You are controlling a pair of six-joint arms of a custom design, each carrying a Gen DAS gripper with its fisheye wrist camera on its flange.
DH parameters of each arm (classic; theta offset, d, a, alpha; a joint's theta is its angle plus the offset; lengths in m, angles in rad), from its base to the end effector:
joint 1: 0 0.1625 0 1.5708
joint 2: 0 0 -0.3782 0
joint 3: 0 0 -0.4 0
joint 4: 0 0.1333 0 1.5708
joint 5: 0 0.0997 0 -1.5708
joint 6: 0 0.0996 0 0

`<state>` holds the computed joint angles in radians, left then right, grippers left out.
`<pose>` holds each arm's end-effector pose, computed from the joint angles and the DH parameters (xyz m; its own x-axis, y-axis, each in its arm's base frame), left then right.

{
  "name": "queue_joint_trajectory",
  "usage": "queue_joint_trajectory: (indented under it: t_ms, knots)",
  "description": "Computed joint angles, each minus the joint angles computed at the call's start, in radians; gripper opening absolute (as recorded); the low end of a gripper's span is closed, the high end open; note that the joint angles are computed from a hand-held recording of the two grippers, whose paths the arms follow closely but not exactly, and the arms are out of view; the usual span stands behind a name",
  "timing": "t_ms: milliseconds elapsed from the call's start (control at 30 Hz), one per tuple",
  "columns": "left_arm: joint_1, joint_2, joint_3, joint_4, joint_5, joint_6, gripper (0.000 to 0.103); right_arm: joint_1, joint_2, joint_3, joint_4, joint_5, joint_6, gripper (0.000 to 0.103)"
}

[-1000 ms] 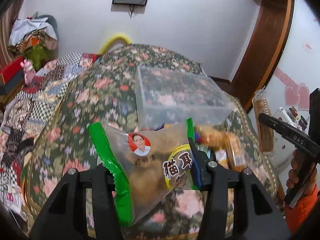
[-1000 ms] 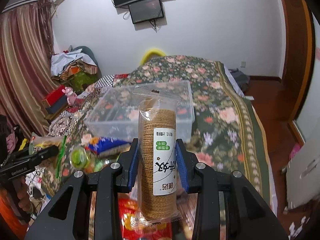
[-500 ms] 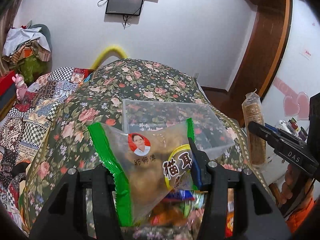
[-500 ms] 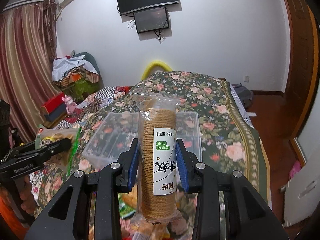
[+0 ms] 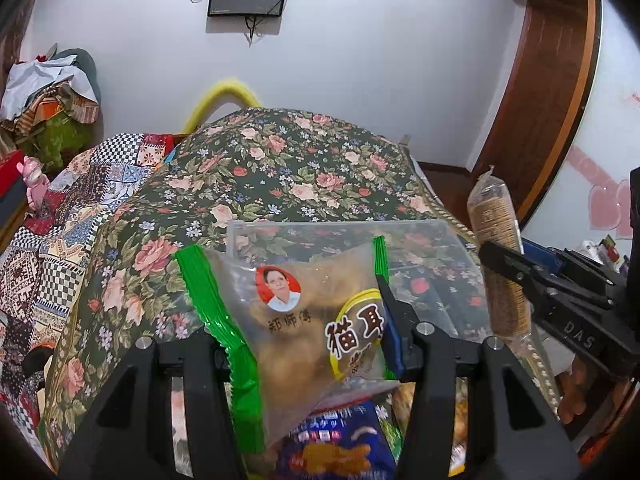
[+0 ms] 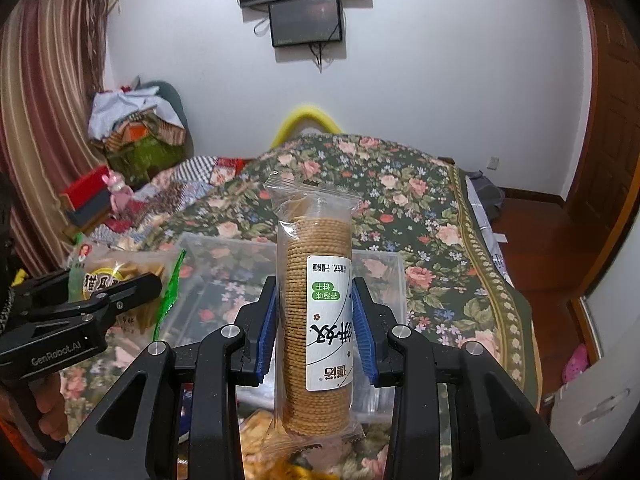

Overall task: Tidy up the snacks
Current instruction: 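Carry both snacks over the clear box and open both tools to drop them, then grasp the long wrapped biscuit pack with the right tool while the left grasps the biscuit bar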

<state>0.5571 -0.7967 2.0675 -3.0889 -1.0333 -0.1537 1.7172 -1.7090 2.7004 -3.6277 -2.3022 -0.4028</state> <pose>-0.3271 -0.4209 -0.0077 -0.6799 0.5765 -0.4531 0.7275 0.6081 -0.3179 0.1069 -0.2673 0.2537 -0.7281 0.2443 0.6404 -0.3870 0.6247 -0.6783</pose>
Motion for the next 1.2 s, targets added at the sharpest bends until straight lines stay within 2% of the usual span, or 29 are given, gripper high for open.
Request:
queue_joint_trajectory:
  t_ms: [300,533,667,700,767,800,967,1200]
  knots:
    - [0.029,0.091,-0.082,0.085,0.005,-0.005,0.051,-0.084,0.081,-0.039,0.016,0.001,-0.015,0.032]
    - [0.045,0.11,-0.105,0.157,-0.01,-0.037,0.052,-0.128,0.063,-0.044,0.123,0.017,0.016,0.032]
    - [0.045,0.102,-0.095,0.16,-0.017,-0.048,0.056,-0.135,0.061,-0.039,0.152,0.014,0.028,0.036]
    - [0.042,0.098,-0.091,0.154,-0.013,-0.047,0.059,-0.128,0.062,-0.038,0.154,0.003,0.029,0.038]
    - [0.033,0.087,-0.079,0.142,-0.003,-0.046,0.061,-0.107,0.073,-0.038,0.137,-0.02,0.024,0.051]
    - [0.03,0.082,-0.078,0.144,-0.001,-0.048,0.061,-0.097,0.08,-0.038,0.122,-0.03,0.018,0.053]
    - [0.0,0.024,-0.035,0.125,0.011,-0.046,0.062,-0.034,0.031,-0.022,0.129,-0.057,0.025,0.056]
    - [-0.067,-0.095,0.062,0.101,0.024,-0.055,0.073,0.087,-0.104,0.023,0.193,-0.11,0.074,0.063]
